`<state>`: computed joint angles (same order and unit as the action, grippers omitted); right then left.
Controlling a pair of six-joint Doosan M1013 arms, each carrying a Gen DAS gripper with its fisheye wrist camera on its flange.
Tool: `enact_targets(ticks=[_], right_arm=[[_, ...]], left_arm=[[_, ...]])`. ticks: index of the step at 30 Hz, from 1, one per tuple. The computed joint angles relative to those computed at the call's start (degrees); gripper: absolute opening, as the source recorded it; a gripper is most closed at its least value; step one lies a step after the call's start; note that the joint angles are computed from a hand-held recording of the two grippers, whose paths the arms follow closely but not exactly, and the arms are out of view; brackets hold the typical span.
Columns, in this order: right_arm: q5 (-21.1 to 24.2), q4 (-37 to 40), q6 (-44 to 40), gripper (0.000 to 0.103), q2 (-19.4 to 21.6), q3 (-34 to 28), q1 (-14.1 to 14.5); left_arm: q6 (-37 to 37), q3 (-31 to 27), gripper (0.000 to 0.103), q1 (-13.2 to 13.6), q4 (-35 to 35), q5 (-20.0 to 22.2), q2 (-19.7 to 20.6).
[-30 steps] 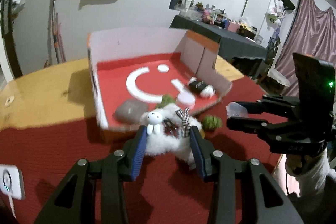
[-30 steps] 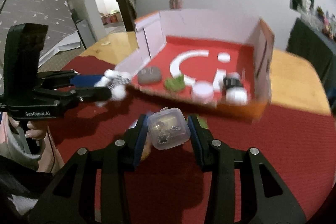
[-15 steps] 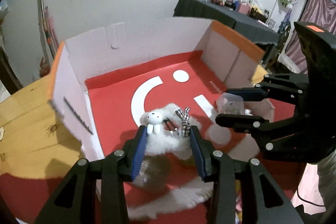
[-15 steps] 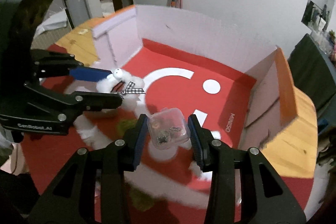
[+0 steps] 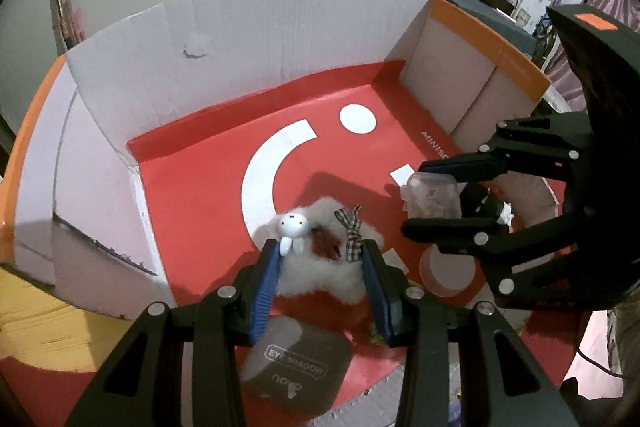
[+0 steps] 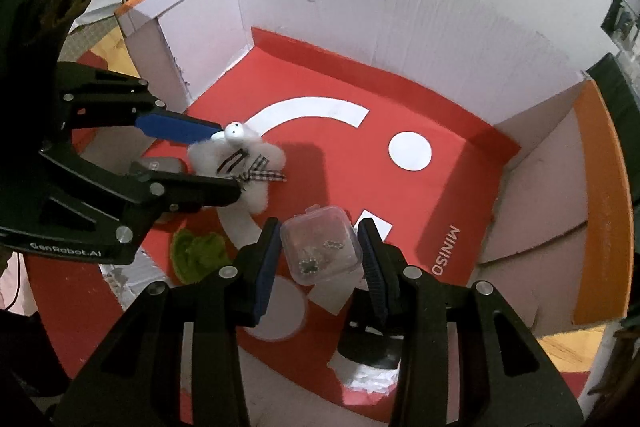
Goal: Organize objects
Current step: 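Carry bunny in left tool and clear box in right tool into the box, then lower bunny onto box floor with left tool while right lowers clear box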
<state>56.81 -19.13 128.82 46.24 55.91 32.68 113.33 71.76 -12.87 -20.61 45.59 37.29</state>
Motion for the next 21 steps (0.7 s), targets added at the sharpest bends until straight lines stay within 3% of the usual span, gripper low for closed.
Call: enact_targets(ticks=[9,21], right_arm=[[4.8,1.8,-2.7,0.038,2.0,-3.1,-0.3],[7.1,4.5,-4.2,0.038,3.9,-6.3,-1.2]], left_arm=[[-0.7,-1.0,0.044,0.2,0.5,2.3,0.9],[0.2,-1.2,0.045,0.5,-0.5,2.9,1.1]])
